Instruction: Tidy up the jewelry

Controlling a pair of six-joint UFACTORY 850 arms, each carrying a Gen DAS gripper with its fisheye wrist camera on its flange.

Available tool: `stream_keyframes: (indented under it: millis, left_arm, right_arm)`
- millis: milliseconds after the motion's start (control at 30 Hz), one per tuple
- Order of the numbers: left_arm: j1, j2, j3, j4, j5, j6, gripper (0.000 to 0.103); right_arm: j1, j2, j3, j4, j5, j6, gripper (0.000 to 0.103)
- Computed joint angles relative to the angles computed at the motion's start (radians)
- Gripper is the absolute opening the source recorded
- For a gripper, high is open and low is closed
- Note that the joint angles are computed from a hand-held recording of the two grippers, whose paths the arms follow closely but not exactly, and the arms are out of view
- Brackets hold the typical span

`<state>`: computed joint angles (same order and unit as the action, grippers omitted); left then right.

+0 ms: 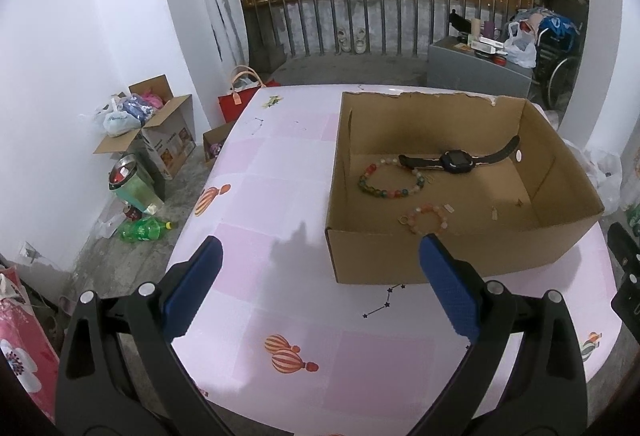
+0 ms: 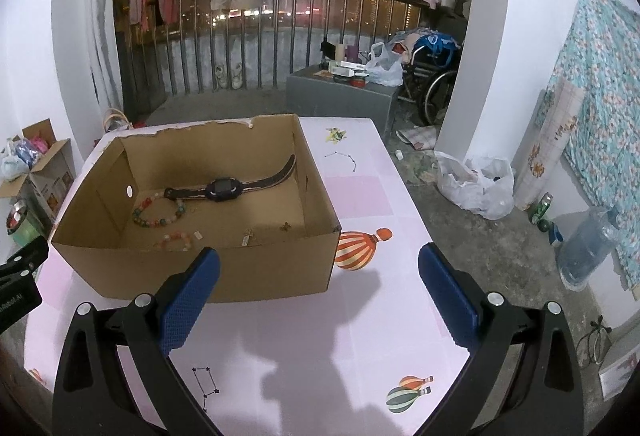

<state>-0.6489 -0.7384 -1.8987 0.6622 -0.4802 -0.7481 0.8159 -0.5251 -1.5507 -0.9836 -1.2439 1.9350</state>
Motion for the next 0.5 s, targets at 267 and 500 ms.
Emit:
stream_keyframes:
  millis: [267,500]
  left_arm:
    - [0.002,-0.012,-0.017,-0.031,-0.007,0.038,0.095]
    - [0.004,-0.022,-0.032,-0.052,-0.018,0.053,0.095]
  right_arm:
    - [-0.008,0.002,0.005,0.013,0.010,-0.006,0.097]
    - [-0.010,0.004,0.011,0.018,0.015,-0.009,0.097]
